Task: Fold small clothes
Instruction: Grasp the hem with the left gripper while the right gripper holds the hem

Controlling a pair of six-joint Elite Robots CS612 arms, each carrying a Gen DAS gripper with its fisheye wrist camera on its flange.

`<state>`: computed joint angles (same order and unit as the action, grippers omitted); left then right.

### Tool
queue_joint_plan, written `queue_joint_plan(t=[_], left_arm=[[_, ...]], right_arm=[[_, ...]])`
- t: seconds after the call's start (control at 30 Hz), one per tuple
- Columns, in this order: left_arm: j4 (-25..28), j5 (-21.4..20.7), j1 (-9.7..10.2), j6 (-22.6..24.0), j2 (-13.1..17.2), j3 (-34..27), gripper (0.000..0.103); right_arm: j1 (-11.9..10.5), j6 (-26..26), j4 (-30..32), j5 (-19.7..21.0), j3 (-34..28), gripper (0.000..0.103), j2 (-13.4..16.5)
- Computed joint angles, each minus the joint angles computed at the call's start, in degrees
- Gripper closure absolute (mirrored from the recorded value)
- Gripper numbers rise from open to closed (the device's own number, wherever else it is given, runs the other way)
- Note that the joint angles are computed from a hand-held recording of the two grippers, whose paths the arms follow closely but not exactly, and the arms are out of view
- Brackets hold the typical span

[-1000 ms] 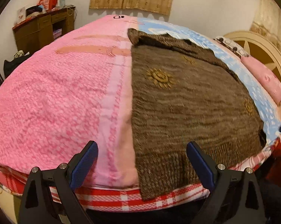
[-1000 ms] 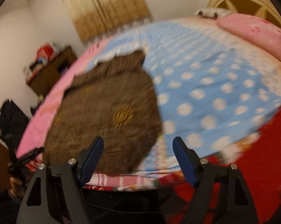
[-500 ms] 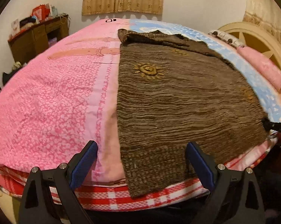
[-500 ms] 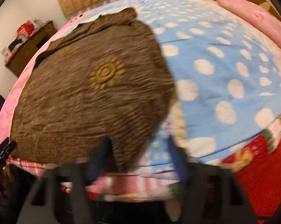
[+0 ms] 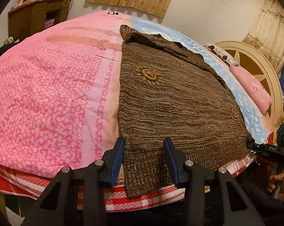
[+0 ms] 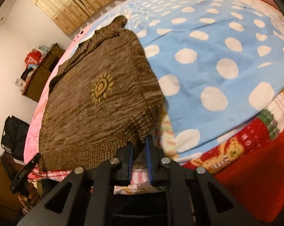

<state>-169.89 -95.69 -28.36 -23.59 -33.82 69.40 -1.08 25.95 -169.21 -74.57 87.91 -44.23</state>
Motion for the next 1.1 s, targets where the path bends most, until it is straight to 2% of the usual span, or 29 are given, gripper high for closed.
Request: queue_joint_plan(t=[0.07,0.17,0.2,0.23,0.33,0.4,0.47,0.53,0.57,0.6,0.63,0.67,0.8,0.93,1.1], left_arm=[[-0.47,0.17,-0.06,-0.39,-0.02,0.18,0.057],[-3.55,-2.29,0.29,-3.03,0.49,0.41,0.047],[-3.97,-2.96,0.41,-3.95,0.60,0.40,0.047],[-3.54,-3.24,0.47,-4.40,0.54,0.34,0.047],[-1.77,-3.44,0.46,-3.94,0.14,0.18,0.049],[-0.92,-1.55,0.20,-4.28,-0.12,0.35,0.072],[-0.56,-1.00,0.13,-4.69,-0.14,0.43,0.082],[-0.50,-1.19,0.19,-4.46,-0.14,0.50,0.087],[-0.66,-1.35,0.21,-4.33,-0.19,0.66,0.089],[-0.60,-1.61,0.21,-3.99,-0.22,0.65,0.092],[-0.50,-1.55,0.15,-3.69,-0.23,0.66,0.093],[-0.34,-1.38,0.07,-3.25,-0.24,0.61,0.094],[-0.15,-1.15,-0.03,-2.29,-0.43,0.49,0.098],[-0.58,-1.98,0.19,-2.56,-0.36,0.31,0.099],[-0.42,-2.03,0.17,-2.47,-0.29,0.08,0.099]], right_arm=[[0.51,-0.91,0.50,-1.08,-0.67,0.086,0.09],[0.54,-0.66,0.14,-1.32,-0.90,0.083,0.28],[0.45,-0.09,0.24,-1.22,-0.87,0.077,0.31],[0.36,0.30,0.42,-0.89,-0.85,0.065,0.32],[0.04,1.79,-0.62,0.87,-0.68,0.059,0.39],[0.02,1.72,-0.96,1.41,-0.73,0.056,0.39],[0.02,2.03,-1.54,2.08,-0.72,0.052,0.46],[0.21,0.81,-0.55,2.09,-1.13,0.050,0.63],[0.47,-0.59,0.52,1.17,-1.39,0.052,0.61],[1.02,-2.71,2.25,-1.24,-1.84,0.063,0.48],[1.53,-4.50,3.85,-3.69,-2.26,0.085,0.37],[1.84,-5.85,5.01,-5.23,-2.60,0.093,0.36],[0.98,-2.73,3.52,-2.79,-1.41,0.094,-0.13],[-0.73,2.18,-3.20,-0.06,1.87,0.094,-1.71],[-0.76,2.90,-5.58,-0.13,2.44,0.094,-1.87]])
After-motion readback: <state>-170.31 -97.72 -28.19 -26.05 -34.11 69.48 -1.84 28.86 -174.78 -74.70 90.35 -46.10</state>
